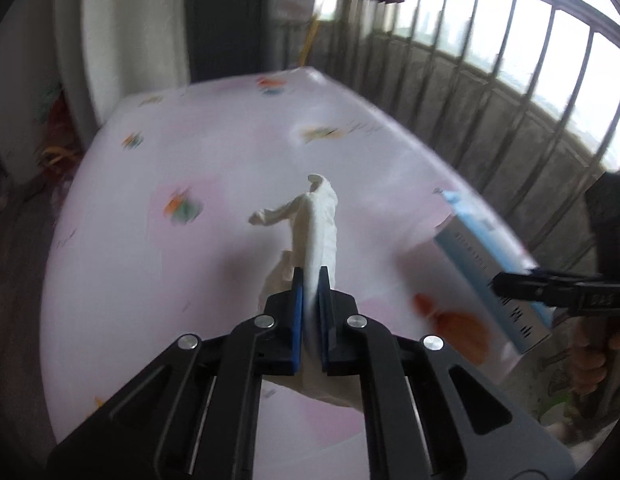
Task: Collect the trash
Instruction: 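Carry tissue and medicine box over the blue wastebasket and open both tools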
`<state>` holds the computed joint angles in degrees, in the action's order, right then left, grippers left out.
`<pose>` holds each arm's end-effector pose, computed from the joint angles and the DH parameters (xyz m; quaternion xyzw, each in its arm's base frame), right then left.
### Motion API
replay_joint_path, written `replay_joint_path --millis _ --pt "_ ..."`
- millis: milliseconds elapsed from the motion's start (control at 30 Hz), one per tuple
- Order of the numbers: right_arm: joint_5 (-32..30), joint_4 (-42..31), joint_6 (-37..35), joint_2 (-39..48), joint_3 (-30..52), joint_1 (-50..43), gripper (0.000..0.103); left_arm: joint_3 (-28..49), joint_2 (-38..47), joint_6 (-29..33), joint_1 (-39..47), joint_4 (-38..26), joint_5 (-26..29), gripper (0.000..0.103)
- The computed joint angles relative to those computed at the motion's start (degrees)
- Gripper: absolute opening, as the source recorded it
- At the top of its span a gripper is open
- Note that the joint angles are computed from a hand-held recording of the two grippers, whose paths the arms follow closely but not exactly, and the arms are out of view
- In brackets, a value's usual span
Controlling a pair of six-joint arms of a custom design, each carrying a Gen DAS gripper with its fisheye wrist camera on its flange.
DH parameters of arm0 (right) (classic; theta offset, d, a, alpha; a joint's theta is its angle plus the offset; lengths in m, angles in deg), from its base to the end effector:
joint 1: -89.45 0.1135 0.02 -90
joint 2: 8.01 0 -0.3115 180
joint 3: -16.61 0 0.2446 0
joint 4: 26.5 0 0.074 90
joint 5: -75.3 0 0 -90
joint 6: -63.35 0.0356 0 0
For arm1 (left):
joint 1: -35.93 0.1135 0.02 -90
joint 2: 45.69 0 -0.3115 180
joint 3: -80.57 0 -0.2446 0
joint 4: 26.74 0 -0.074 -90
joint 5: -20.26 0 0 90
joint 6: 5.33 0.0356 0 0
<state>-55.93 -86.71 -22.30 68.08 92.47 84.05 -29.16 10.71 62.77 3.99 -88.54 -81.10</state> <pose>0.2406 0.0008 0.3272 -0.0126 0.9094 0.3382 0.2419 0.1378 -0.0777 0.3507 0.0459 0.9283 -0.0793 0.3603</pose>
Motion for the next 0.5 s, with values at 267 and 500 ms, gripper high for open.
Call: replay_joint_path --millis 267,500 --pt "-9.1 -7.2 -9.2 -1.6 3.1 -29.1 0.071 15.6 18.2 2.5 -9.6 7.0 8.9 0.005" --pt "-6.8 -5.6 -9.0 8.0 4.9 -51.4 0.071 40.9 45.8 3.5 -16.9 5.8 20.1 0.005"
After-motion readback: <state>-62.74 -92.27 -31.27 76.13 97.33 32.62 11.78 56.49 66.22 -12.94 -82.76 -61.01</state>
